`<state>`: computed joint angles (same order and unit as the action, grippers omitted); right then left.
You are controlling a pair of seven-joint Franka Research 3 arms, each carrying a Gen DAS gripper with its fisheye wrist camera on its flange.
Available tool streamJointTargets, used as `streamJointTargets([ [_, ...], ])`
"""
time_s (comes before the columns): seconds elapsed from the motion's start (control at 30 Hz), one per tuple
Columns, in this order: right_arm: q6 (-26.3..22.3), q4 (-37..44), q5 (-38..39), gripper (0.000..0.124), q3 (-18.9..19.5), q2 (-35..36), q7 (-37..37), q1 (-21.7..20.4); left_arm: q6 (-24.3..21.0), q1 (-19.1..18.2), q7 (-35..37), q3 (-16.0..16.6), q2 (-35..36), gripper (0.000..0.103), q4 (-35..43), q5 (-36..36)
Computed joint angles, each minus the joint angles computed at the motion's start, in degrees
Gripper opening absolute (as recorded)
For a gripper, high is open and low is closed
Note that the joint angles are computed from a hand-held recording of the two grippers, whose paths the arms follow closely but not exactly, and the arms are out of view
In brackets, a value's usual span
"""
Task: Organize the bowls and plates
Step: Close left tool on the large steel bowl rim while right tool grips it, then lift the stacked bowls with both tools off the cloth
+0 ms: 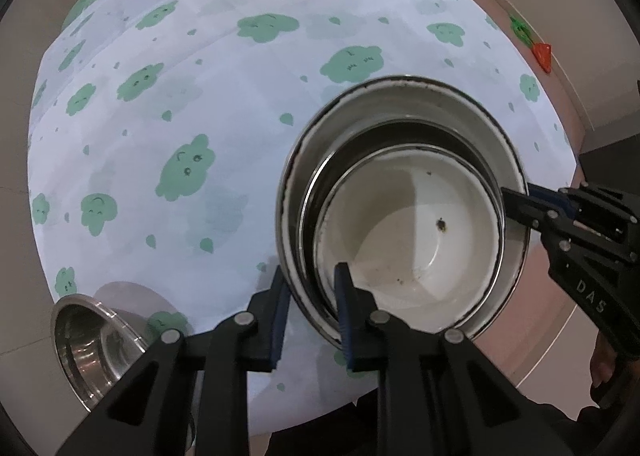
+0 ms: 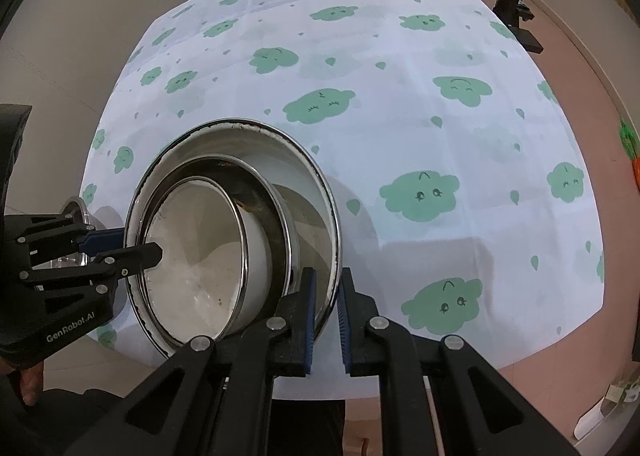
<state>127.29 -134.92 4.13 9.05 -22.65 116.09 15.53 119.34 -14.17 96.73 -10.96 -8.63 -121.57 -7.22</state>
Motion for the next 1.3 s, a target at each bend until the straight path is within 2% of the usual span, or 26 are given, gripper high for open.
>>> streamJointTargets([
  [0.83,-0.8,5.3,-1.0,0.011,0.8,3.8,-0.8,2.2,-0.6,2.1,-0.4,1.9,-2.8,0.019,-0.7,-0.2],
  [1.3,-1.1,11.3,-1.3,0.011,1.2,9.1,-3.0,4.7,-0.2,4.3,-1.4,3.9,-6.1,0.019,-3.1,0.6],
])
